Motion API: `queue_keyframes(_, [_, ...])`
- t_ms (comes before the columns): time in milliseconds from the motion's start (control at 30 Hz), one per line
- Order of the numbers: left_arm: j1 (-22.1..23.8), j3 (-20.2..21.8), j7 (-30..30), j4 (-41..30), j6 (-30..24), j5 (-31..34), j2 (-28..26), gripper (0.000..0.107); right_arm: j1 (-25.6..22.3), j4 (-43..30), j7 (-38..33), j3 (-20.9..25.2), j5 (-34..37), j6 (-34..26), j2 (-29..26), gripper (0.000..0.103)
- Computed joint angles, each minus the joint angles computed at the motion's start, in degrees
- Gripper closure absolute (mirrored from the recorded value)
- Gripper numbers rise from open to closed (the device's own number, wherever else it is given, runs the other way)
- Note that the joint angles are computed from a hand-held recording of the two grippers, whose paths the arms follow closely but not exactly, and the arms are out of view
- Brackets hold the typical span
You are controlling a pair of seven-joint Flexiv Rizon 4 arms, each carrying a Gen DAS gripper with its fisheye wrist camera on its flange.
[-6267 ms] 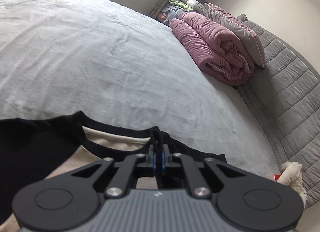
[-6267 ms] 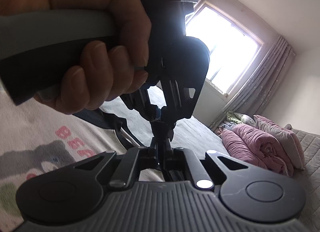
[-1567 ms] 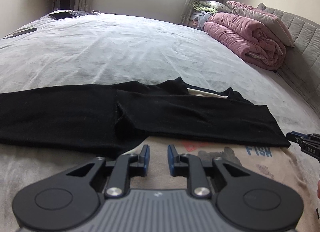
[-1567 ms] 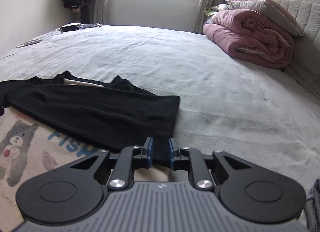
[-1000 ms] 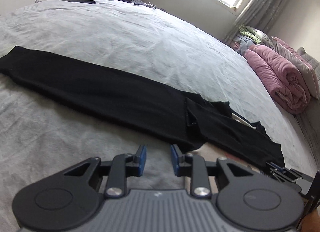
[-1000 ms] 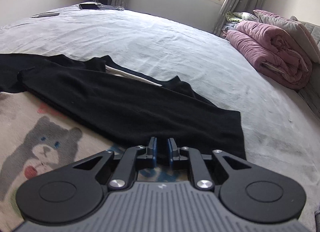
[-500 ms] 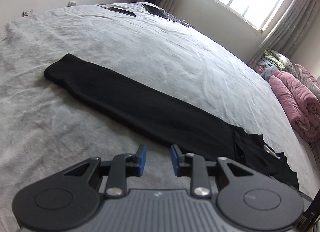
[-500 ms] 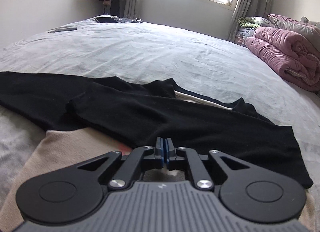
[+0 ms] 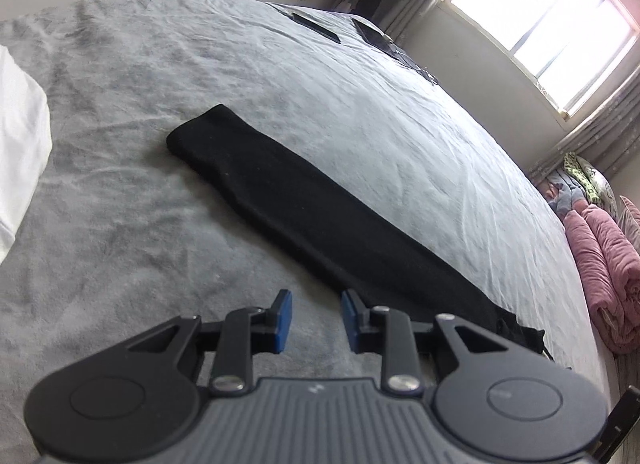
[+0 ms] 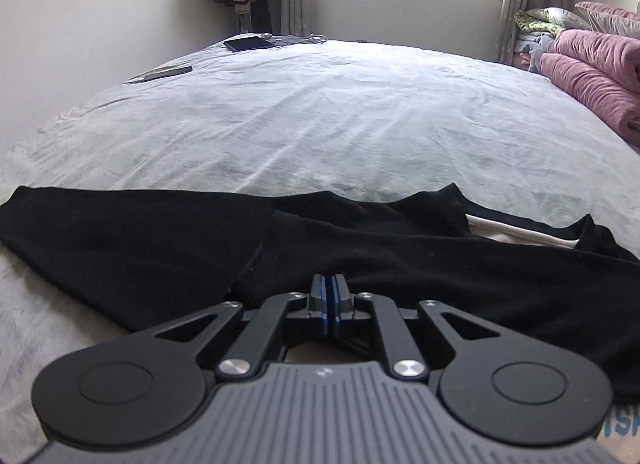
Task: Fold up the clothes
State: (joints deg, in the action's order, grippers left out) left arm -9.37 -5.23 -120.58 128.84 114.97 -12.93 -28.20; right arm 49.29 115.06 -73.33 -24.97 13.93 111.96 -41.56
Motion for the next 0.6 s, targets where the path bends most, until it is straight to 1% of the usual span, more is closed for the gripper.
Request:
queue_keyframes(33, [0.24,0.06,-0.36,0.25,0.12,-0.16,0.18,0.079,-1.33,-0.63,0.50,1.56,-0.45,-0.14,0.28,0.092])
queue_keyframes(100, [1.64,-0.66,-1.58,0.68,0.66,0.25,0.31,0.079,-1.78,-1.53,1.15,2.54,-0.85,-0.59,0.14,0.092])
queue_keyframes(167, [3.56,-1.77,-2.87,0.90,0.85,1.39,0.35,0.079,0.67,-2.11,1.29,0.32,-0.44,-1.05,-0.91,0.092])
queue_keyframes(233, [4.49,-2.20,-3.67,0.95,0.74,2.12,0.40,0.079,2.80,-2.61,1.95,-1.77,0.13,-1.58,-1.87,0.092])
queue_keyframes(300, [5.40,-2.63,-4.42,1.04,0.65,2.89,0.52,0.079,3.66,-3.02,2.83,-2.59,0.30,-1.71,-2.38,0.092])
queue_keyframes(367, [5.83,-2.60,-5.06,1.23,0.75,3.29,0.71,0.079,3.22,-3.48,3.52,-2.05,-0.21,-1.76,-2.32,0.092])
queue_keyframes(467, [7.19,-2.95,-6.52,1.73,1.25,4.13,0.87,0.079,4.81,-4.11,4.60,-3.98,-0.43,-3.03,-3.04,0.092])
queue_keyframes(600, [9.44,-3.59,-9.42,2.40,2.12,5.10,0.90,0.079,2.69,-4.31,5.20,-1.03,-2.28,-1.70,-2.25,0.092])
